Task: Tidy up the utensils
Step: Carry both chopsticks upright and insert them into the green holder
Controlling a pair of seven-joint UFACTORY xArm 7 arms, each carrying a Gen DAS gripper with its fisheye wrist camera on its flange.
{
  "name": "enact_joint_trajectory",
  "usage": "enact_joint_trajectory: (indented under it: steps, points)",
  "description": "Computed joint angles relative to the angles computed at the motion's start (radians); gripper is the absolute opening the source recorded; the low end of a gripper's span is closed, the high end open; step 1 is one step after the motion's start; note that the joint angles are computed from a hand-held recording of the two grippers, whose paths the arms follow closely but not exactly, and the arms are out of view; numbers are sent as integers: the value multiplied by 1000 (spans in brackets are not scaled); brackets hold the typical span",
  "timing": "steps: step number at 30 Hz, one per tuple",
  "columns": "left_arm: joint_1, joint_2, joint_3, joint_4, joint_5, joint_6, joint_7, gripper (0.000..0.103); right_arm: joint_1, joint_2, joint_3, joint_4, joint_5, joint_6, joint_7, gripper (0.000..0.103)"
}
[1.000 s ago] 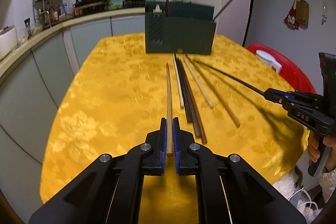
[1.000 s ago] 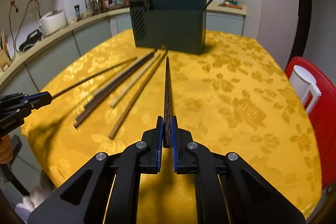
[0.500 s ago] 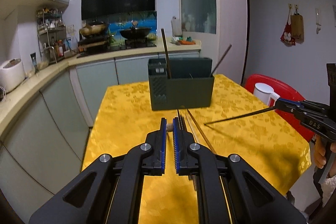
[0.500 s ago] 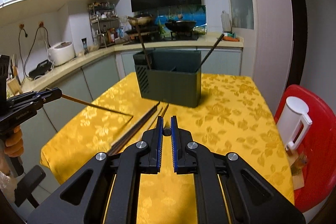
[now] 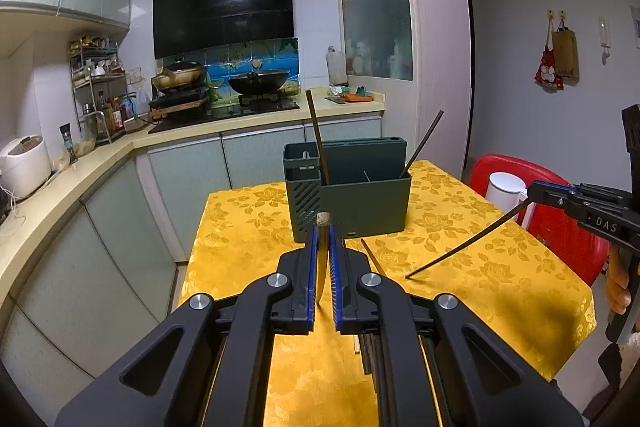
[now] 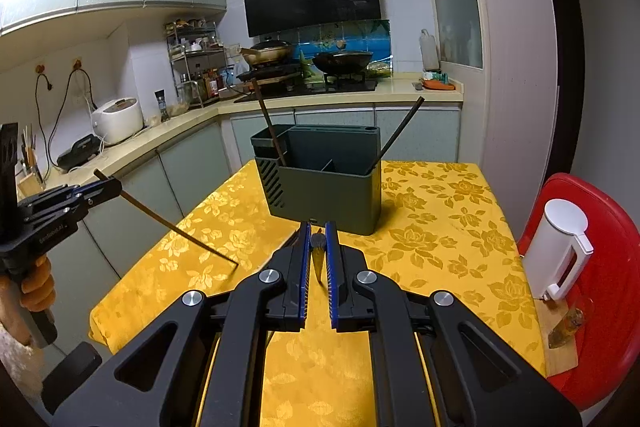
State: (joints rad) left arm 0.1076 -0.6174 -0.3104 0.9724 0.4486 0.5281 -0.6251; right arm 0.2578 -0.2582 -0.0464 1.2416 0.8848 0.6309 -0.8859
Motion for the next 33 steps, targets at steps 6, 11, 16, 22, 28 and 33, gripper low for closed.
enact_joint_trajectory:
  steps: [6, 11, 16, 22, 28, 33]
  points:
    - [1, 20, 7, 25, -1, 0, 7, 6, -8, 29, 2, 51, -13, 17, 19, 8]
    - [0, 53, 18, 57, -1, 9, 12, 6, -26, 66, 10, 112, -17, 58, 42, 8]
    - [1, 85, 29, 94, 8, 23, 13, 6, -45, 100, 26, 164, -29, 74, 62, 8]
    - [1, 122, 37, 139, 27, 36, 8, 6, -78, 179, 47, 284, -57, 129, 129, 8]
    - [-9, 168, 54, 216, 39, 58, 19, 6, -114, 247, 80, 400, -92, 156, 184, 8]
    - [-28, 229, 65, 319, 54, 94, 54, 6, -125, 287, 108, 475, -134, 160, 214, 8]
